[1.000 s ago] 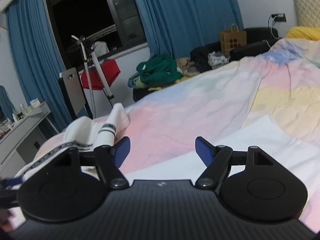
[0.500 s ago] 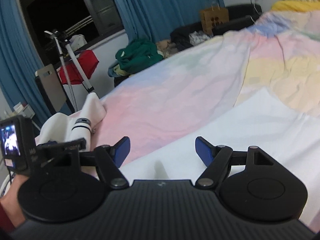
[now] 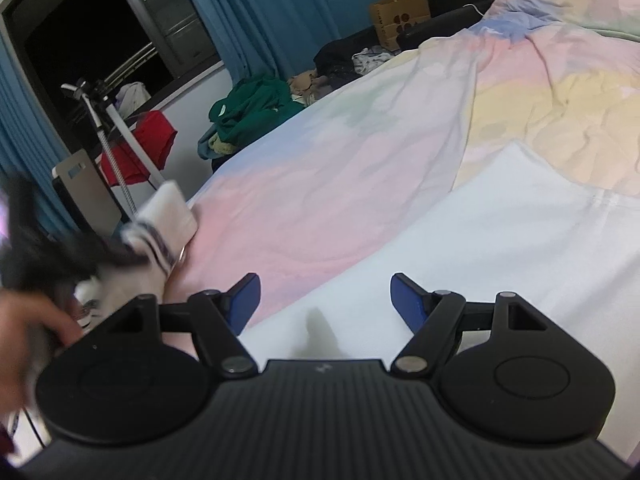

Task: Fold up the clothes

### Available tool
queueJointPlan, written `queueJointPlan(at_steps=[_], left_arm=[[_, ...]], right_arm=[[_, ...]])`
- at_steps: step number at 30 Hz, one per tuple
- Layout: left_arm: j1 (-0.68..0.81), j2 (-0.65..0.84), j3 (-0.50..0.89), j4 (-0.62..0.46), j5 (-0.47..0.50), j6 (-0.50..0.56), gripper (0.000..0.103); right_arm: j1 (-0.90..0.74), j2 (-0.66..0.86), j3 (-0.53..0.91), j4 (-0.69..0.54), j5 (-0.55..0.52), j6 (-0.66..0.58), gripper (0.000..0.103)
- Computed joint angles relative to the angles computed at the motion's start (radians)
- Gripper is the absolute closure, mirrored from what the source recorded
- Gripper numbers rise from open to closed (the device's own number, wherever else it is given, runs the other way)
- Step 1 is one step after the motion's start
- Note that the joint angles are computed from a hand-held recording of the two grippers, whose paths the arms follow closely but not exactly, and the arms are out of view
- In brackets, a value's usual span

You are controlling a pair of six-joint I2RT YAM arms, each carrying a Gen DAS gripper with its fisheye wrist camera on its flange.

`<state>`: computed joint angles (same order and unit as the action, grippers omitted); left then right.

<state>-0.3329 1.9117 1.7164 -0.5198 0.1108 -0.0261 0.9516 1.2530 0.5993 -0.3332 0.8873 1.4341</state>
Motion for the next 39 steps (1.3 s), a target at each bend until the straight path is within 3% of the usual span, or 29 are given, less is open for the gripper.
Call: queueJointPlan(at_steps=[3, 4, 6, 8, 12, 15, 17, 19, 23, 27, 28, 29, 32, 36, 39], left_arm=[[0.026, -0.042, 0.034, 0.02, 0.22, -0.12, 0.092], [0.021, -0.052, 0.023, 0.042, 0.24, -0.143, 0.087], [0.003, -0.059, -0.003, 0.073, 0.234, -0.157, 0.07], [-0.007, -0.066, -0.059, 0.09, 0.226, -0.142, 0.047], [0.019, -0.108, -0.186, 0.05, 0.232, -0.118, 0.042], [0.109, -0.244, -0.4, 0.084, 0.301, -0.103, 0.036], [0.191, -0.387, -0.564, 0.092, 0.321, -0.074, 0.03], [0.304, -0.537, -0.704, 0.064, 0.35, -0.042, 0.027], [0.659, -0.804, -0.878, -0.119, 0.46, 0.088, 0.023], [0.987, -0.918, -0.919, -0.317, 0.574, 0.297, 0.021], [1.052, -0.916, -0.925, -0.343, 0.614, 0.341, 0.021], [1.074, -0.905, -0.928, -0.347, 0.624, 0.354, 0.021], [1.058, -0.881, -0.933, -0.337, 0.608, 0.363, 0.021], [0.948, -0.887, -0.976, -0.301, 0.575, 0.288, 0.021], [0.871, -0.929, -1.029, -0.263, 0.541, 0.254, 0.021]], right_arm=[[0.0, -0.001, 0.003, -0.018, 0.012, 0.023, 0.029], [0.0, 0.003, 0.007, -0.027, 0.019, 0.031, 0.029], [-0.001, 0.009, 0.014, -0.043, 0.032, 0.045, 0.029], [-0.002, 0.009, 0.01, -0.043, 0.033, 0.049, 0.029], [-0.007, -0.008, -0.019, 0.001, 0.013, 0.036, 0.029], [-0.057, -0.087, -0.124, 0.209, -0.093, -0.056, 0.028], [-0.164, -0.16, -0.268, 0.511, -0.31, -0.143, 0.028], [-0.281, -0.144, -0.382, 0.789, -0.514, -0.094, 0.028], [-0.495, 0.082, -0.442, 1.207, -0.783, 0.008, 0.028], [-0.677, 0.405, -0.391, 1.568, -0.98, 0.131, 0.028], [-0.711, 0.459, -0.359, 1.597, -1.004, 0.158, 0.028], [-0.734, 0.471, -0.321, 1.551, -1.016, 0.155, 0.028], [-0.774, 0.541, -0.221, 1.488, -1.031, 0.151, 0.022], [-0.759, 0.721, -0.153, 1.683, -0.975, 0.191, 0.021], [-0.775, 0.78, -0.071, 1.728, -1.049, 0.13, 0.021]])
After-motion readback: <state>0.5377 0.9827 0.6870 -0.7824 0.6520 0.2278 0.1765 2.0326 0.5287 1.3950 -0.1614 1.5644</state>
